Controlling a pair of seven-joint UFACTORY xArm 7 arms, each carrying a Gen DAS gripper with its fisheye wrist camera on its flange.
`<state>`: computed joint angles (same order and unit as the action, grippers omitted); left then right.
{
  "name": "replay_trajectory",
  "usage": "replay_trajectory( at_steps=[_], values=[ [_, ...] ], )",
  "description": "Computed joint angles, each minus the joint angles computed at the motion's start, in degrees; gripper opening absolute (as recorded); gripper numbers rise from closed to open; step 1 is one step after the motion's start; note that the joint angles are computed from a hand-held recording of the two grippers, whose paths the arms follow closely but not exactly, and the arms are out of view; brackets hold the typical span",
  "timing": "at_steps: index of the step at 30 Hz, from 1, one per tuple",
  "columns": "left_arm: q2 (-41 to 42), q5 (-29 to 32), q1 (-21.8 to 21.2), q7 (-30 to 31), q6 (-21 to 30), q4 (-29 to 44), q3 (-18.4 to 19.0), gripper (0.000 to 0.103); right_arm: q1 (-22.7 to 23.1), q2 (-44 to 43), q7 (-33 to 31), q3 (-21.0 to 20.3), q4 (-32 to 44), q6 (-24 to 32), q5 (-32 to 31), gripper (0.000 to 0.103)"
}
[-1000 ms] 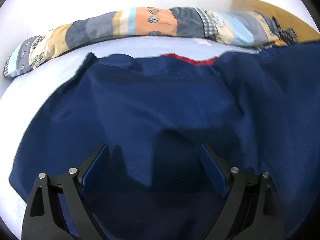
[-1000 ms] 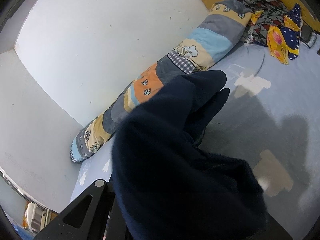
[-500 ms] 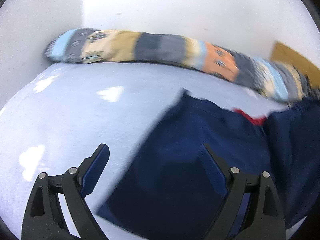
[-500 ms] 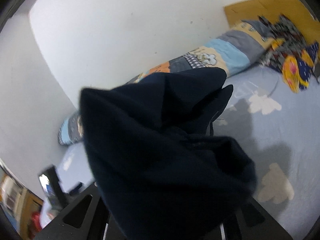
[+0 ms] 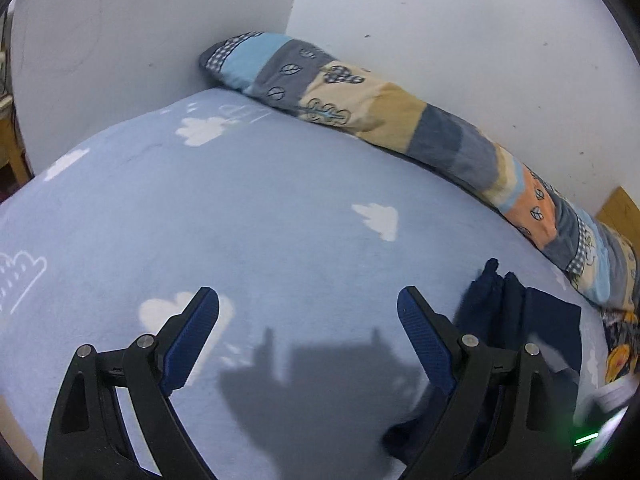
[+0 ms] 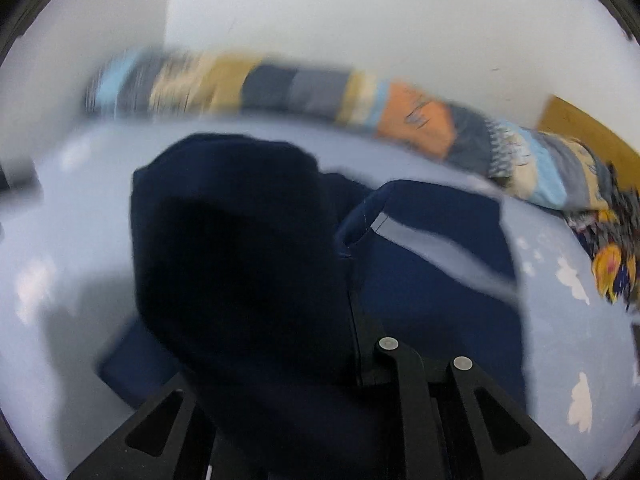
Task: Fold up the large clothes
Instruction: 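Carry the lifted jacket side with the right tool over onto the other half, then release the jacket side from the right tool onto the folded stack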
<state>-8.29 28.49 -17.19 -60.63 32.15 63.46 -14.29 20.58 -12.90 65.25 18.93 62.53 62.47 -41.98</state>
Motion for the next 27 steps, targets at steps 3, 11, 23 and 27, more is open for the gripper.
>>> replay_trajectory(
  at_steps=[3, 11, 23, 27],
  values=[
    [0.1, -2.9, -0.2, 2.4, -1.3, -0.5, 0.9, 0.091, 1.2, 3.4, 1.0, 1.4, 1.1, 3.1, -3.1, 0.017],
    [-1.5, -4.6, 0.3, 4.1, -2.6, -1.4, 0.4, 0.091, 1.4, 0.1, 3.4, 2.0, 2.0, 1.3, -5.0, 0.016],
    [0.1, -4.9, 0.1, 4.8, -1.2, 0.1, 0.0, 0.091, 9.9, 7.8, -8.0, -1.2, 5.6, 3.4, -2.4, 0.042],
    [0.4, -4.7, -0.6, 4.5, -1.3, 0.5, -0.1, 0.091, 9.9, -2.8, -17.6, -4.5, -4.3, -12.9, 11.5, 0.046]
  ],
)
